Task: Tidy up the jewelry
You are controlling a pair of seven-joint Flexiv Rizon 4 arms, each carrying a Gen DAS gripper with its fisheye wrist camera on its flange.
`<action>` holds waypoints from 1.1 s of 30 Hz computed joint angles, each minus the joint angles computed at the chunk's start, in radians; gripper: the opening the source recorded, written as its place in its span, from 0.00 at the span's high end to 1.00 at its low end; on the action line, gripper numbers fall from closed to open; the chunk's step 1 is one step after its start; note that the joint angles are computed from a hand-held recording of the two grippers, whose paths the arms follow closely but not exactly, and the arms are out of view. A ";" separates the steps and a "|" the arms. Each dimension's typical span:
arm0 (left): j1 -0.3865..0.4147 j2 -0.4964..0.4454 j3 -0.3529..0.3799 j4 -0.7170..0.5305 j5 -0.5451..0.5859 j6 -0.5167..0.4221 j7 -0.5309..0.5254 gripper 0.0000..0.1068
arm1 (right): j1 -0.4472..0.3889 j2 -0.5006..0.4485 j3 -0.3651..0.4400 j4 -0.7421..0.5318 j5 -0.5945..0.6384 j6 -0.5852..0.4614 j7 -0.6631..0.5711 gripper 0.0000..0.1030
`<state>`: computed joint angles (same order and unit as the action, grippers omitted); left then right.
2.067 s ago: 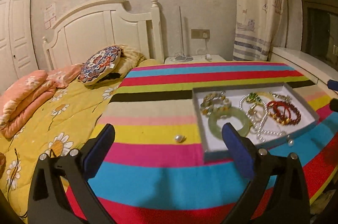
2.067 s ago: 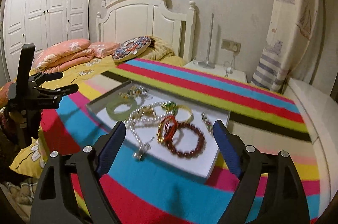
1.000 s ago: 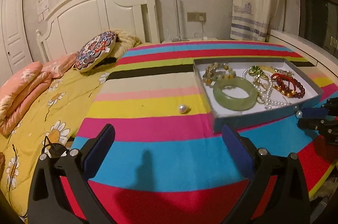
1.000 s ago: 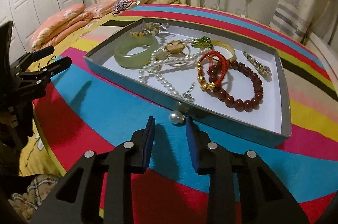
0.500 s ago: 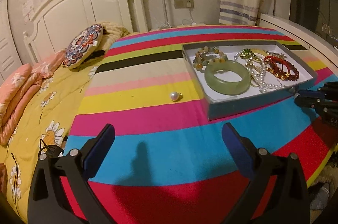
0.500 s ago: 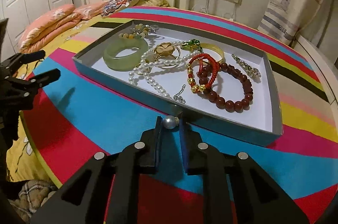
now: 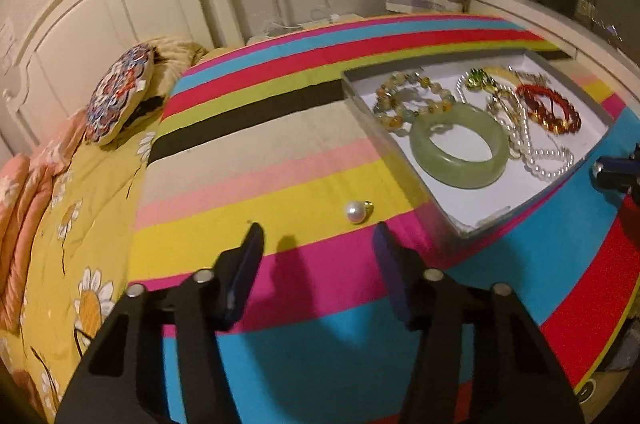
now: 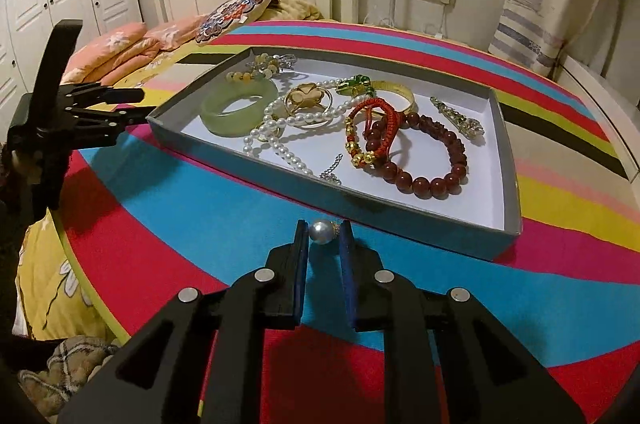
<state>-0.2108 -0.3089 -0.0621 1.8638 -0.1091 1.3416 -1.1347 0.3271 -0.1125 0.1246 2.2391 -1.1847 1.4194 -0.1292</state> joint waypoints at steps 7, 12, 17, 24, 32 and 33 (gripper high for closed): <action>0.014 -0.033 -0.030 -0.043 -0.033 -0.035 0.072 0.71 | 0.003 -0.003 -0.001 -0.001 0.004 0.002 -0.009 0.83; 0.009 -0.049 -0.030 -0.070 -0.043 -0.062 0.101 0.53 | 0.000 -0.004 -0.002 -0.001 0.000 0.005 0.000 0.83; 0.052 -0.061 -0.087 -0.082 -0.124 -0.095 0.180 0.56 | 0.001 -0.004 -0.003 0.000 0.004 0.009 -0.008 0.83; 0.042 -0.061 -0.091 -0.067 -0.174 -0.082 0.245 0.83 | -0.005 0.000 -0.005 0.005 -0.007 0.016 0.009 0.83; -0.018 -0.045 -0.021 -0.039 -0.088 -0.009 0.142 0.83 | -0.018 0.011 -0.009 0.008 -0.060 0.026 0.048 0.83; -0.025 -0.042 -0.012 -0.037 -0.073 0.000 0.122 0.83 | -0.020 0.011 -0.008 0.008 -0.066 0.027 0.053 0.83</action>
<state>-0.2360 -0.3507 -0.0739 1.8269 -0.1816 1.3414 -1.0129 0.3066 -0.1011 0.1168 2.2467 -1.2510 1.4465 -0.0764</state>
